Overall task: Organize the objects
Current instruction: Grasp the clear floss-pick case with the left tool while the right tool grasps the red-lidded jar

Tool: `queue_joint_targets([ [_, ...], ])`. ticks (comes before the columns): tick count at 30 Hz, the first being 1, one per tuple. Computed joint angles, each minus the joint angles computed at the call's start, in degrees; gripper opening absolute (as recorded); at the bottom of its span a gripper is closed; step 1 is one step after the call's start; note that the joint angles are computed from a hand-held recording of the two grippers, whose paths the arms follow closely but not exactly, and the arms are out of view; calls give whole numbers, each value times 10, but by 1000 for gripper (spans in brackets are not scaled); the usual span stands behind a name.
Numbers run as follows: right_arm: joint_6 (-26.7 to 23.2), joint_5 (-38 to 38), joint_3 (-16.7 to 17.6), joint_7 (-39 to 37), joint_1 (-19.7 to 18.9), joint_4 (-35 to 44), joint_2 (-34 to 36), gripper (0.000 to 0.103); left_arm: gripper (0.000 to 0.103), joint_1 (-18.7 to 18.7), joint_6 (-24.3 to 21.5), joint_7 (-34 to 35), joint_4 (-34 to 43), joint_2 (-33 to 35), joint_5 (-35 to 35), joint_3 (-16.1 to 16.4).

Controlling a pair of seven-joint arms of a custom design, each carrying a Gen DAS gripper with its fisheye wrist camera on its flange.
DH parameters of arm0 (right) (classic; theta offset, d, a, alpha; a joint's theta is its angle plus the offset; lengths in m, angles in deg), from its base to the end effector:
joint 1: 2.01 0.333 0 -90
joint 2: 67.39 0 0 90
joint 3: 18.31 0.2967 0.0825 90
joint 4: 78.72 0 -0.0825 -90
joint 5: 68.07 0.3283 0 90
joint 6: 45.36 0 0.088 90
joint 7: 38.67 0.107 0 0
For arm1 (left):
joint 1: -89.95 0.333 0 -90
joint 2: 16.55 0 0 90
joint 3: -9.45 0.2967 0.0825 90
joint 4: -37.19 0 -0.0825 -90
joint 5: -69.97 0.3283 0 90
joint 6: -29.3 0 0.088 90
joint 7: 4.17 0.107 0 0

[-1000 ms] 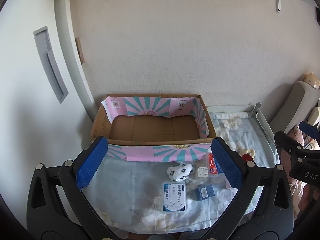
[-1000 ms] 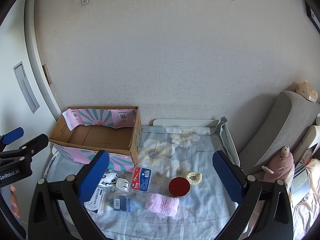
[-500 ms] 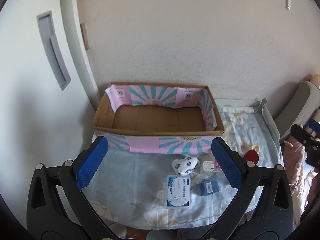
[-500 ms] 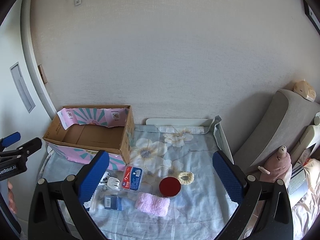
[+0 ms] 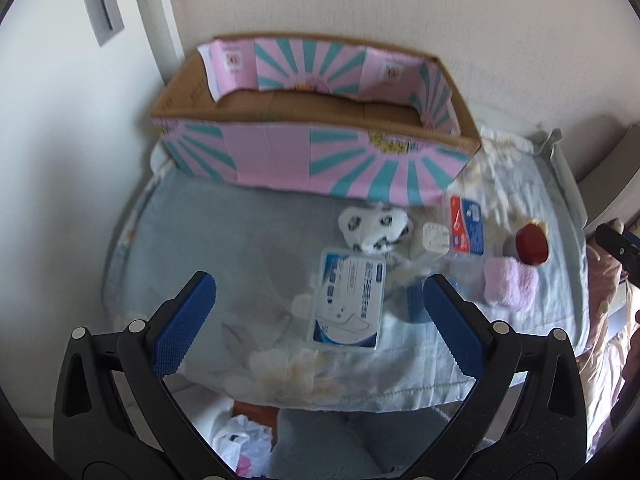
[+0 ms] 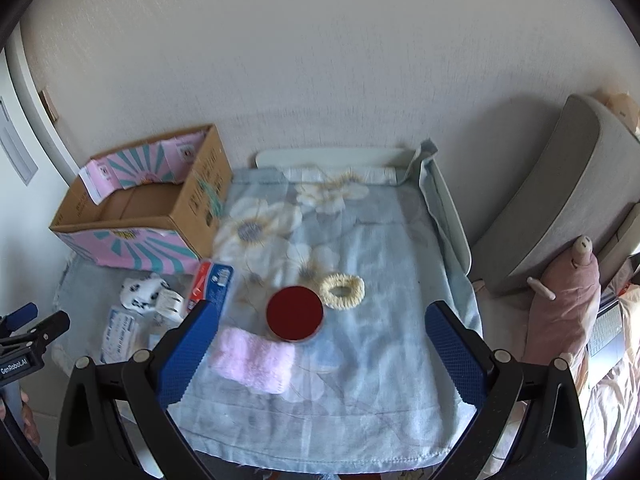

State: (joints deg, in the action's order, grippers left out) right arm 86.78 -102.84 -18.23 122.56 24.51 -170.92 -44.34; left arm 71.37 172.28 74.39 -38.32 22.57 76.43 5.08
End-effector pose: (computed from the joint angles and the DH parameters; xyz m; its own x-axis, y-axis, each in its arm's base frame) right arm 0.5784 0.2766 0.4347 -0.4164 -0.9092 -0.0069 -0.7598 0.3521 -0.5466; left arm 0.6614 -0.2642 0.3979 -0.2519 -0.9669 0.0409 -0.8554 0.2027 -0.4766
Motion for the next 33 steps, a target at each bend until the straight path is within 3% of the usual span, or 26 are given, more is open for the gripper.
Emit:
queue_joint_targets([
  [12, 88, 81, 7, -72, -36, -24, 55, 103, 101, -20, -22, -26, 43, 76, 2, 8],
  [17, 103, 103, 1, -96, -39, 5, 90, 99, 91, -26, -32, -29, 78, 105, 12, 14],
  [24, 99, 146, 1, -132, -47, 58, 139, 71, 71, -29, -54, 0, 124, 139, 14, 7],
  [29, 87, 158, -4, -147, -43, 92, 162, 60, 57, -32, -53, 13, 130, 147, 8, 3],
  [31, 83, 164, -2, -156, -43, 103, 170, 53, 57, -34, -49, 17, 129, 148, 9, 4],
  [33, 76, 161, -8, -155, -36, 110, 173, 52, 57, -34, -44, 18, 125, 148, 6, 3],
])
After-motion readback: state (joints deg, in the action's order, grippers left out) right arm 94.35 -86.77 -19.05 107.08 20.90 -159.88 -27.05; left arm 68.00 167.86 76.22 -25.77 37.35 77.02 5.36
